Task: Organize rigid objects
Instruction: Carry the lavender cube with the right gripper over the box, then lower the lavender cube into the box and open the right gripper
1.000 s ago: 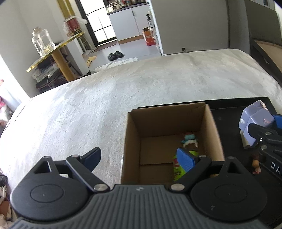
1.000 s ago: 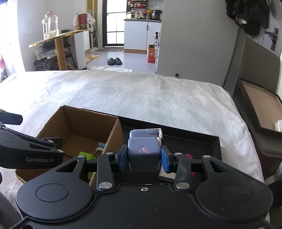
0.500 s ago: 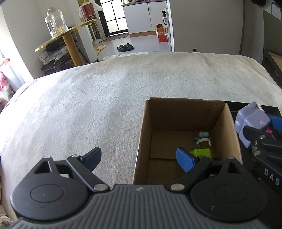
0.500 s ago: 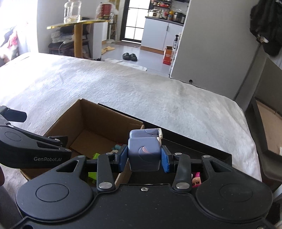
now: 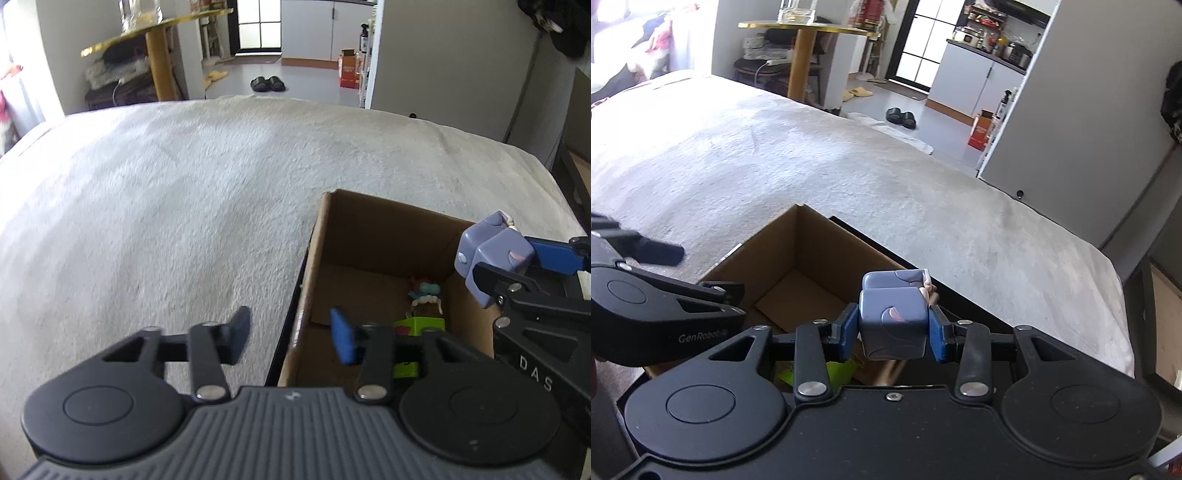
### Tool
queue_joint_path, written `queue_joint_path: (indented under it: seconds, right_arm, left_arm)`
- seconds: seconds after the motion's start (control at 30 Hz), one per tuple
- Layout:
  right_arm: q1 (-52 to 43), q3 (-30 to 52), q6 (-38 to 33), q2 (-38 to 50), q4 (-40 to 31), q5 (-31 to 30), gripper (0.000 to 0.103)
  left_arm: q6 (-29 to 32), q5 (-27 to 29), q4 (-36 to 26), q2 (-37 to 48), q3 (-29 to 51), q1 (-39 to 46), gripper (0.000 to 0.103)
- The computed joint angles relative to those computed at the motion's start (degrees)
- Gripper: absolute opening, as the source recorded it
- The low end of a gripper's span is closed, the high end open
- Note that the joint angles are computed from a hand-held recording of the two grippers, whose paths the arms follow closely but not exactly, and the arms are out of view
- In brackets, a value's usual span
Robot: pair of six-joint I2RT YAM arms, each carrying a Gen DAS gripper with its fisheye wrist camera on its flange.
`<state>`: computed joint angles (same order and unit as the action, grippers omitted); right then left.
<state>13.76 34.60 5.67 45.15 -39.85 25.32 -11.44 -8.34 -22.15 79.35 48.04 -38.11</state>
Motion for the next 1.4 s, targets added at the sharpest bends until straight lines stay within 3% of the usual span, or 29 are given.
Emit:
queue_joint_path:
  seconds: [0.27, 0.63, 0.87, 1.17, 1.4]
  right_arm:
    - [3.03, 0.80, -1.69, 4.40, 3.20, -1.53, 0.039]
    - [2.29, 2.50, -6.16, 8.80, 3.02, -4.49, 0.040]
    - [4.61, 3.33, -6.07, 9.07, 2.24, -1.27, 0.043]
    - [4.49, 3.43, -4.82, 6.33, -1.65, -0.67, 0.043]
    - [1.88, 2.67, -4.25, 1.18, -5.18, -1.48, 0.043]
  left_arm:
    - [-0.99, 7.32, 1.28, -1.83, -2.20, 3.71, 0.010]
    - [-2.39, 9.05, 2.54, -2.38, -3.05, 4.39, 0.010]
    - [-2.41, 9.95, 2.61, -1.01, -2.26, 4.99, 0.010]
    - [-1.83, 6.94, 1.00, 0.01, -0.76, 3.16, 0.010]
    - [-0.78, 1.49, -1.89, -1.32, 0.05, -0.24, 0.015]
